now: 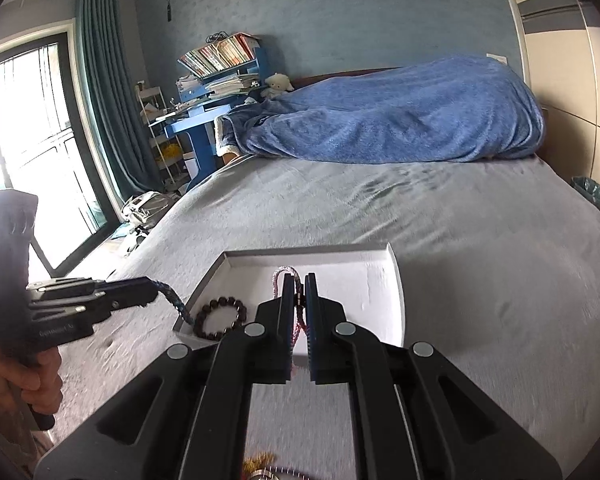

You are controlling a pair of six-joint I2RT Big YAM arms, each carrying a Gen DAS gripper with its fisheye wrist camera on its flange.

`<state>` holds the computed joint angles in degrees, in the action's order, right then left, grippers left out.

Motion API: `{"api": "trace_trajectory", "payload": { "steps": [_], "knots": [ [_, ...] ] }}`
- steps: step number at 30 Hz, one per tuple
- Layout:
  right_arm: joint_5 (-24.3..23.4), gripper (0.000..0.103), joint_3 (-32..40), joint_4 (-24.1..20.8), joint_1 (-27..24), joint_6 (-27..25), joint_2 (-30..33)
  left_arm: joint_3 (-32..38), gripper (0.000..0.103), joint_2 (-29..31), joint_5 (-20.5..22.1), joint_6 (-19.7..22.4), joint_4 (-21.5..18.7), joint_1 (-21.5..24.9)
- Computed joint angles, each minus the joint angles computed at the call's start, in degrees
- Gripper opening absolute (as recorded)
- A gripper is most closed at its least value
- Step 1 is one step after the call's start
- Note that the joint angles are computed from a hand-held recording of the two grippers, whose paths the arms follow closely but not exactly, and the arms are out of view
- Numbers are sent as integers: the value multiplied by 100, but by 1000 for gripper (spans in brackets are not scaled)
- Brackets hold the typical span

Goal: Organize jewelry
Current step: 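Carry both bracelets into the grey tray and open both tools to release them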

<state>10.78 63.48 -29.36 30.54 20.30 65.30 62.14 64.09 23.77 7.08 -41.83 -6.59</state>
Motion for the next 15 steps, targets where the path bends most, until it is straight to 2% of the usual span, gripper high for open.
{"api": "trace_trajectory", "payload": {
  "steps": [15],
  "knots": [
    [-594,5,714,127,-531,84,1519,647,14,1578,-420,-270,406,-483]
  ]
}}
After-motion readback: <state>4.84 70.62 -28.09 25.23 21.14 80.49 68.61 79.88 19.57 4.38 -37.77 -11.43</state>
